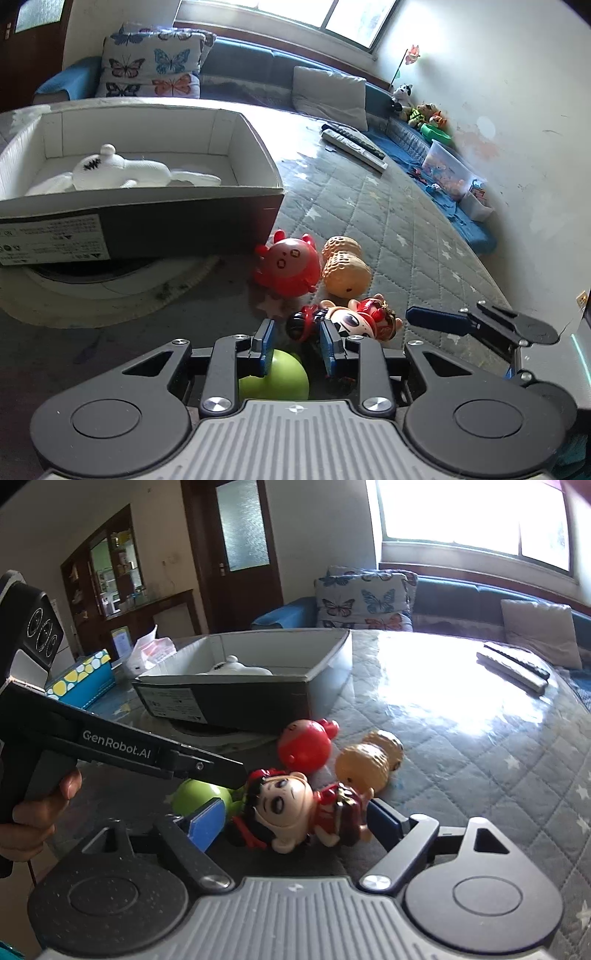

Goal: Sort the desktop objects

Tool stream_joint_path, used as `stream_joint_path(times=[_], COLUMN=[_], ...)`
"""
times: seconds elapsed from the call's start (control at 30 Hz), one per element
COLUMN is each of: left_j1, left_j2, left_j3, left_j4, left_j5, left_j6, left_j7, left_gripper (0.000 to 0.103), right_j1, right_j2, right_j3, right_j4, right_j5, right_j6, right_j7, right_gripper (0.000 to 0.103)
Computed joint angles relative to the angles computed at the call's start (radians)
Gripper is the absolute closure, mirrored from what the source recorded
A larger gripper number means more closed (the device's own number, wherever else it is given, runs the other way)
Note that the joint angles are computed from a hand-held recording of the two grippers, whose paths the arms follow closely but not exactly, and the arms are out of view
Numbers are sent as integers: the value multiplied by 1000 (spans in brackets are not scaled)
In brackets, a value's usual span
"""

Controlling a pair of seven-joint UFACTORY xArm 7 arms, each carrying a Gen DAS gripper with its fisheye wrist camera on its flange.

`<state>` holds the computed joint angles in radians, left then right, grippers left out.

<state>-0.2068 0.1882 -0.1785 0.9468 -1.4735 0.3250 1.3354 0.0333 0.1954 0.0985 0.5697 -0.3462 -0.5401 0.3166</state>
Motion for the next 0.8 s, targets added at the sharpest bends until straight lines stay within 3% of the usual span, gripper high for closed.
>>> stream_joint_path(times=[0.23, 0.47, 0.8], left_j1=[24, 52, 79], left_j2=[29, 61, 96], left_j3=[7, -2, -12], left_j4=[38, 75, 106], left_j5=[57, 107, 151], left_j6=[76, 122, 196], left_j7=[-102, -190, -290], left_gripper=[73, 73, 68], right_j1=[-4, -39, -66], right_j2=[42, 79, 65], right_j3=[3, 22, 25], right_j4=[22, 51, 33], right_j5=[18, -33, -82], right_j6=[-14, -11, -12], right_j7=[7, 49, 108], right_gripper=[12, 11, 18])
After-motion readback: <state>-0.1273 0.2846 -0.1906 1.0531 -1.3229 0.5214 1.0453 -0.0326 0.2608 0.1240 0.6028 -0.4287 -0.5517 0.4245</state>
